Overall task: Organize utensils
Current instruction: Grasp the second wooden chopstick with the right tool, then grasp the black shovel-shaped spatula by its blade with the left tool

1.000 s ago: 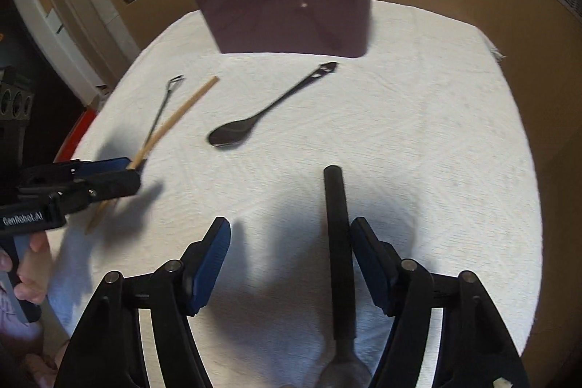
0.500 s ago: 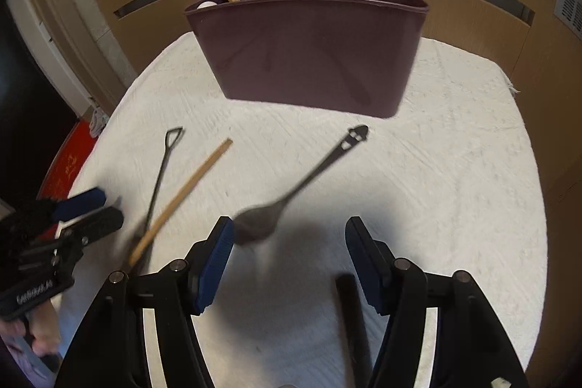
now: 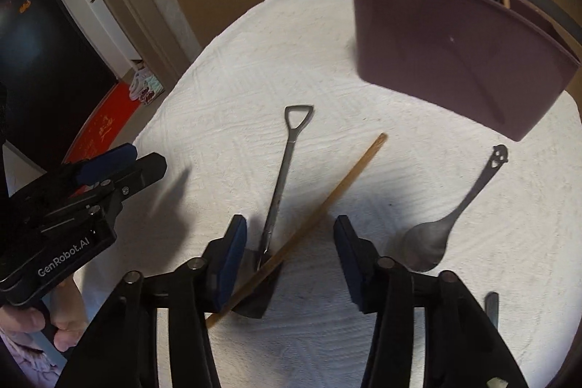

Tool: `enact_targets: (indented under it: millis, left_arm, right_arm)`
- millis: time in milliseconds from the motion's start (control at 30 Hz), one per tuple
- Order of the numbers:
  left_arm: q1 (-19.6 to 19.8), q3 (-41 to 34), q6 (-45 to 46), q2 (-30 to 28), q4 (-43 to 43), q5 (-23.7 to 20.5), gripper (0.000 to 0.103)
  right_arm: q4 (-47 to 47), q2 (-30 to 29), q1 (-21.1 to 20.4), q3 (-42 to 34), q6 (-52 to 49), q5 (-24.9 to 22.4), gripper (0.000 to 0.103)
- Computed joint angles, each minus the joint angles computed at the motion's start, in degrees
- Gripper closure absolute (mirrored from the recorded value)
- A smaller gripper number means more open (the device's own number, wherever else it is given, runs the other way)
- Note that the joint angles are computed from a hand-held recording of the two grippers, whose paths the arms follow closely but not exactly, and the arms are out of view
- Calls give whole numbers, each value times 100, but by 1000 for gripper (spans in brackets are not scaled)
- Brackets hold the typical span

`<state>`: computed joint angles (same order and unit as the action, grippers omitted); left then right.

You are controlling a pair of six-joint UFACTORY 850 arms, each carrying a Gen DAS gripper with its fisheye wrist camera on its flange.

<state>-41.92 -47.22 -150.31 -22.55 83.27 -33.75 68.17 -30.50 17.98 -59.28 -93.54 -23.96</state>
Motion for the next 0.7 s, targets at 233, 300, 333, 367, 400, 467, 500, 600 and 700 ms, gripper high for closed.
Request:
enact_targets:
  millis: [233,300,333,367,400,467,500,600,700]
  left_arm:
    - [-46,-139,176,-67,-8,56,57]
    - [-65,-183,256,-89,-29,64,57]
    - [-72,-209,302,-103,-47,76,57]
    - [-79,-234,341,-117,-64,82,57]
    - [-92,-273,401,-136,-94,88,57]
    - [-102,-327,519,-159,-119,112,57]
    - [-101,-350,571,-169,-119,132,57]
    - [-120,-459,769,-239,-188,225,57]
    - [-160,-644,1322,-395,-589,242,57]
  right_arm:
    - [379,144,62,196,-752,512,95]
    - [616,161,-27,214,-1066,641,97]
    - [778,171,-93,231,-1247,668,97]
    - [861,169,-174,219,-1342,687,97]
    - [1043,179,-247,228,-1529,725,97]
    - [1366,162,-380,204,-1850,902,98]
    - [1400,137,-437,175,-1884,950,98]
    - [1588,92,-635,123,-2064,1106,98]
    - [1739,137,-822,131,-2238,1058,92]
